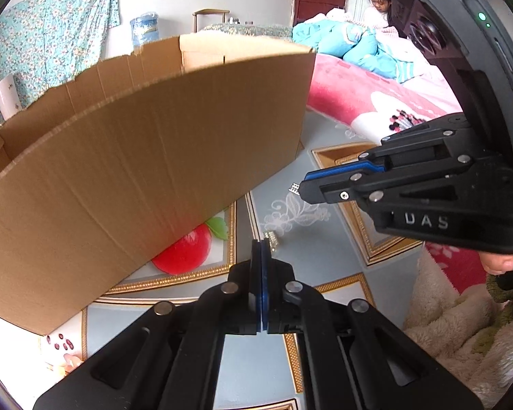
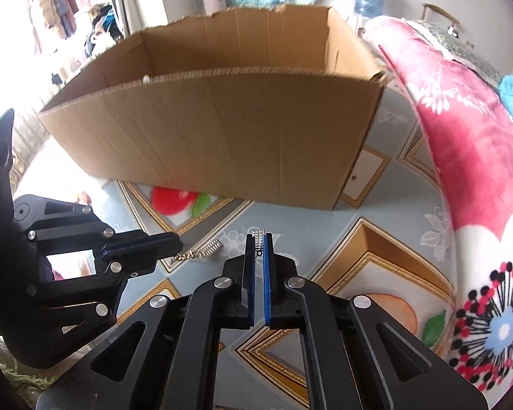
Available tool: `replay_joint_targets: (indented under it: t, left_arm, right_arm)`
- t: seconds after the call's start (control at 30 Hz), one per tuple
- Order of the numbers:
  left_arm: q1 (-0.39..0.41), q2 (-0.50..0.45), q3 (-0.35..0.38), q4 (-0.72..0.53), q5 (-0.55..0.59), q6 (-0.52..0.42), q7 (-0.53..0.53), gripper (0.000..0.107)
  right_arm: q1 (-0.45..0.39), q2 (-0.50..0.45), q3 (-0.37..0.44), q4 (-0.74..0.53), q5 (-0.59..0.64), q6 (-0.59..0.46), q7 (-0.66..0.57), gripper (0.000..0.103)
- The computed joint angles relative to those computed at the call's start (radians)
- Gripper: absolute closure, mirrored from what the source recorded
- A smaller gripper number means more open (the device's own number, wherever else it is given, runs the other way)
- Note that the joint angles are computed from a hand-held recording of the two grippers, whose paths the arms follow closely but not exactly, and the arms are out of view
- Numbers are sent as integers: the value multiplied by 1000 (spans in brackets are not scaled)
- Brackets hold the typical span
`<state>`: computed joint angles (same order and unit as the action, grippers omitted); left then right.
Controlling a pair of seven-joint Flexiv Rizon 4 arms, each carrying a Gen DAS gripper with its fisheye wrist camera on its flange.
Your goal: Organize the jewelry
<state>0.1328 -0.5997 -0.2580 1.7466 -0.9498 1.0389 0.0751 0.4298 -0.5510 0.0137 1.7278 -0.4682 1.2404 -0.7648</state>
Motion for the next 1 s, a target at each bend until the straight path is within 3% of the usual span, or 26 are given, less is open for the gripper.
replay_joint_targets:
  t: [0.3, 0.43, 0.5, 0.6, 0.83, 1.0]
  left_arm:
    - [-6, 34, 0, 11, -62, -11, 48, 107]
    - [-28, 15, 45, -23, 24, -69, -57, 105]
    - [-36, -1, 53, -41, 59, -72, -104, 91]
    - [-47, -28, 63, -73, 127, -81, -171, 82]
    - [-52, -54, 50, -86, 233, -32, -215, 82]
    - [-44, -54, 25, -65, 275, 46, -186, 99]
  right_arm:
    - [31, 68, -69, 82, -83, 94, 92, 101]
    - [22, 61, -68, 92, -96, 119, 106, 101]
    - [28, 52, -76, 101, -102, 136, 122, 101]
    - [23, 41, -72, 102, -90, 152, 127, 101]
    - [24, 30, -84, 112, -67, 190, 137, 101]
    - [17, 22, -83, 117, -37, 221, 127, 101]
